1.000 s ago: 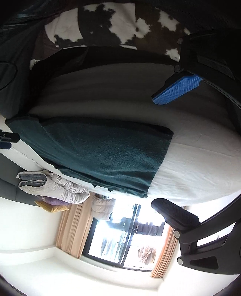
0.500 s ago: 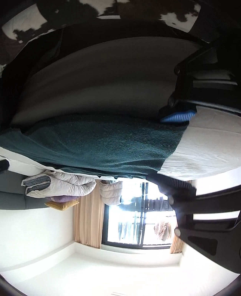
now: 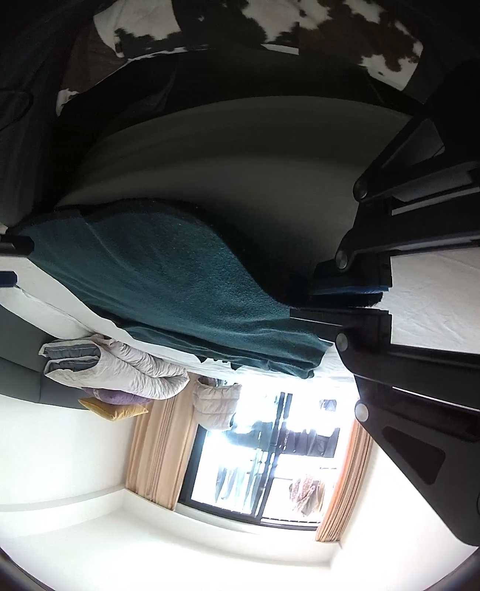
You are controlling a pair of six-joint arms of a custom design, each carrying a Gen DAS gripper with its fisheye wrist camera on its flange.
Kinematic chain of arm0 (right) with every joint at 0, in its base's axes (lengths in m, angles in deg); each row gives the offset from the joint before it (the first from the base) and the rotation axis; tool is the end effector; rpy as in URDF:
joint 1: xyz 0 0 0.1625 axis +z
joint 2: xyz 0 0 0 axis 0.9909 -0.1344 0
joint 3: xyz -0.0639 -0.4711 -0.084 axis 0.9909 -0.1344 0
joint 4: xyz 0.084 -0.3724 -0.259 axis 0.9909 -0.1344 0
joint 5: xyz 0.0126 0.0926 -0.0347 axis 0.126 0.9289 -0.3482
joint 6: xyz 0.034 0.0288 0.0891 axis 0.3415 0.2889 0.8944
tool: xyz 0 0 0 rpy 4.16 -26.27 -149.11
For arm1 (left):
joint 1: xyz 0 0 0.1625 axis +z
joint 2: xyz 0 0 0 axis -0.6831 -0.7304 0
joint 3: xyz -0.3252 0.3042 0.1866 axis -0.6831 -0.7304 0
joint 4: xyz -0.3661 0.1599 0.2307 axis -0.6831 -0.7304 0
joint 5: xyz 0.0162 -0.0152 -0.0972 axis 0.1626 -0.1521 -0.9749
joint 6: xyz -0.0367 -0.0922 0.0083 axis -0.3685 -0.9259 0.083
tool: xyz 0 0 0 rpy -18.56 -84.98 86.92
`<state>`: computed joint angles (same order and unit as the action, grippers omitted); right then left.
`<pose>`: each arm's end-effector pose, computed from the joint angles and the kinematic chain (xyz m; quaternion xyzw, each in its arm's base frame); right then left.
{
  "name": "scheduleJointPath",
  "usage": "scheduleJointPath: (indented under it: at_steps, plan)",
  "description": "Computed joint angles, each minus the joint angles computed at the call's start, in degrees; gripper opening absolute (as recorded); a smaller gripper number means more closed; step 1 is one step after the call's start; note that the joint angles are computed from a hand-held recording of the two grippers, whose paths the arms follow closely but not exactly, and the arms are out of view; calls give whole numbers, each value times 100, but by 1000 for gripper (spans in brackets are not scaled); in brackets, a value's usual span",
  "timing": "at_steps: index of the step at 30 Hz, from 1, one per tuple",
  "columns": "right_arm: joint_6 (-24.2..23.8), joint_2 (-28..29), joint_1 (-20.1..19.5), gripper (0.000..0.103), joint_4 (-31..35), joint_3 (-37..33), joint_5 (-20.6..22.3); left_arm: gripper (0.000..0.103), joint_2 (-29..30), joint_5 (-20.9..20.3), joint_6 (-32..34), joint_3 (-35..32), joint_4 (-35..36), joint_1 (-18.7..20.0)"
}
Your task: Fold small clothes
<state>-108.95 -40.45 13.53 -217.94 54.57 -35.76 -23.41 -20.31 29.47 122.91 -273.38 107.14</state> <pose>0.1862 -0.8228 0.0703 0.4893 -0.7752 0.2467 0.3143 -0.0744 -0.6261 0.1736 0.5977 0.5020 -0.1783 0.5992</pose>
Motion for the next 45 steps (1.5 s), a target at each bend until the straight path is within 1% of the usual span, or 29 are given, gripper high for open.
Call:
scheduleJointPath:
  at_steps: [1,2,4,5,9,11,13,16,19,21,24,25,26,30,31,33,35,36,37,38,45]
  plan:
    - [-98,11,-1,79,-41,-2,-34,3,-70,108,-293,100,107,-90]
    - [-194,16,0,79,-98,12,-55,3,-161,198,-722,133,344,-145]
    - [-360,18,-8,79,-184,43,-71,3,-344,345,-1670,88,888,-231]
    - [-437,25,-9,79,-199,40,-93,3,-402,397,-1970,20,1070,-255]
    - [-791,80,2,79,-153,5,-228,3,-545,464,-2577,-119,1422,-330]
    - [-1076,159,13,79,-225,-29,-374,3,-593,488,-2707,-144,1470,-384]
    - [-1403,293,21,78,-406,-103,-619,3,-627,519,-2823,-147,1479,-441]
    - [-1872,486,4,75,-725,-252,-886,3,-666,453,-2999,-305,1632,-404]
    - [-2253,658,-21,71,-1046,-434,-1019,3,-682,452,-3074,-399,1654,-392]
    - [-2518,794,-41,68,-1295,-592,-1110,3,-656,404,-3038,-493,1631,-354]
    - [-2945,988,-99,58,-1678,-817,-1214,3,-641,338,-3044,-620,1697,-299]
    - [-3020,1039,-110,53,-1764,-891,-1271,3,-662,330,-3095,-625,1770,-294]
    - [-3043,1074,-122,50,-1784,-964,-1338,3,-679,337,-3108,-618,1793,-299]
    - [-3226,1175,-164,44,-2032,-1161,-1478,3,-634,293,-3172,-611,1803,-220]
    - [-3242,1183,-173,43,-2074,-1193,-1478,3,-608,272,-3199,-625,1820,-193]
    - [-3180,1210,-180,37,-2060,-1307,-1534,3,-615,269,-3244,-586,1837,-191]
    - [-3135,1237,-180,23,-2071,-1372,-1607,3,-611,263,-3262,-559,1840,-179]
    - [-3116,1234,-176,19,-2082,-1369,-1643,3,-604,257,-3274,-548,1836,-168]
    - [-3100,1219,-178,11,-2069,-1362,-1674,3,-601,257,-3310,-534,1854,-159]
    - [-3079,1200,-178,5,-2042,-1356,-1688,3,-619,274,-3335,-518,1882,-163]
    - [-2883,1010,-179,3,-2044,-1240,-1476,3,-694,405,-3528,-342,1817,-179]
